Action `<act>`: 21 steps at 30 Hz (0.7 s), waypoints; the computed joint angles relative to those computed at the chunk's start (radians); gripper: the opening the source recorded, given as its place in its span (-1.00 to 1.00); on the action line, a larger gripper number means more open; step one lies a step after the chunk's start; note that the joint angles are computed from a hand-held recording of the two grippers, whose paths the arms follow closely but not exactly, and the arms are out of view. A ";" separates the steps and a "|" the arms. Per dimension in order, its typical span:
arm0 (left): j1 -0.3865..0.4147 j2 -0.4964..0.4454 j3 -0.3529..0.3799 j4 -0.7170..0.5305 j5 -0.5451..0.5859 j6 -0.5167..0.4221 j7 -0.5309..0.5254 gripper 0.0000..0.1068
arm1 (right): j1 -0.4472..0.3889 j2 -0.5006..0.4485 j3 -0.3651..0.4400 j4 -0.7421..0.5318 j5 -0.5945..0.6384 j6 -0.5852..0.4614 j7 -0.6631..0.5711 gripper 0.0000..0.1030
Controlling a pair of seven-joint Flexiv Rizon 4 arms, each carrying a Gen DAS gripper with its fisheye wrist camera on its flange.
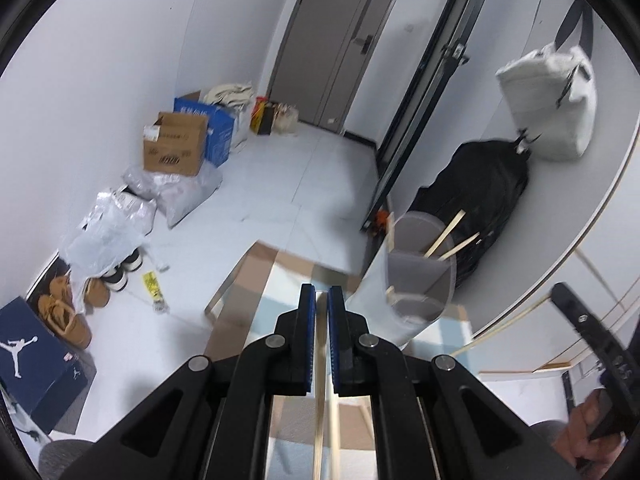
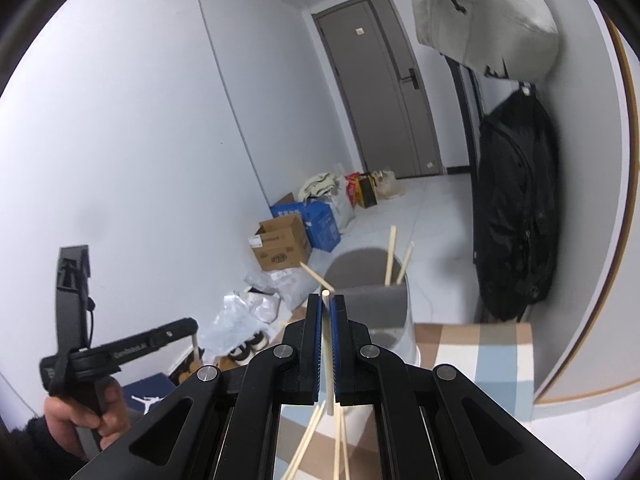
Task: Organize utensils
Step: 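Lift the chopsticks with both tools and carry them over the holder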
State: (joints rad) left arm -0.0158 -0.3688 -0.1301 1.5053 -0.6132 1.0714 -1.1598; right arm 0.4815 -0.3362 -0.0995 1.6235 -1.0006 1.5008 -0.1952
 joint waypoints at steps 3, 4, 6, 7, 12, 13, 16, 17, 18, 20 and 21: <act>0.010 -0.002 -0.025 -0.033 -0.044 0.000 0.025 -0.96 | -0.022 -0.011 0.049 -0.045 0.081 -0.039 -0.092 -0.93; 0.009 -0.003 -0.027 -0.047 -0.050 0.002 0.028 -0.96 | -0.030 -0.016 0.067 -0.067 0.119 -0.054 -0.130 -0.93; 0.010 -0.016 -0.039 -0.094 -0.066 -0.014 0.033 -0.96 | -0.038 -0.024 0.091 -0.100 0.183 -0.081 -0.198 -0.93; 0.008 -0.024 -0.043 -0.117 -0.071 -0.018 0.034 -0.96 | -0.040 -0.031 0.101 -0.126 0.215 -0.100 -0.235 -0.93; -0.010 -0.084 -0.061 -0.256 -0.061 -0.011 0.037 -0.96 | -0.040 -0.066 0.123 -0.243 0.331 -0.181 -0.383 -0.93; -0.014 -0.098 -0.063 -0.283 -0.054 -0.006 0.033 -0.96 | -0.039 -0.074 0.123 -0.267 0.349 -0.196 -0.407 -0.93; -0.032 -0.157 -0.071 -0.382 -0.021 0.018 0.022 -0.96 | -0.041 -0.107 0.130 -0.350 0.408 -0.242 -0.482 -0.93; -0.043 -0.187 -0.069 -0.429 -0.002 0.030 0.013 -0.96 | -0.041 -0.117 0.132 -0.374 0.426 -0.254 -0.504 -0.93; -0.045 -0.203 -0.075 -0.452 0.005 0.039 0.010 -0.96 | -0.041 -0.128 0.132 -0.399 0.442 -0.269 -0.525 -0.93; -0.052 -0.253 -0.091 -0.520 0.015 0.062 0.005 -0.96 | -0.044 -0.156 0.136 -0.460 0.478 -0.299 -0.573 -0.93; -0.053 -0.268 -0.098 -0.540 0.019 0.070 0.005 -0.96 | -0.048 -0.173 0.142 -0.495 0.499 -0.318 -0.601 -0.93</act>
State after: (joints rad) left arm -0.0684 -0.6365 -0.2278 0.9649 -0.5946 1.1417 -1.1545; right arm 0.4339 -0.5096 0.0420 1.1280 -0.5021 1.1824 -0.7961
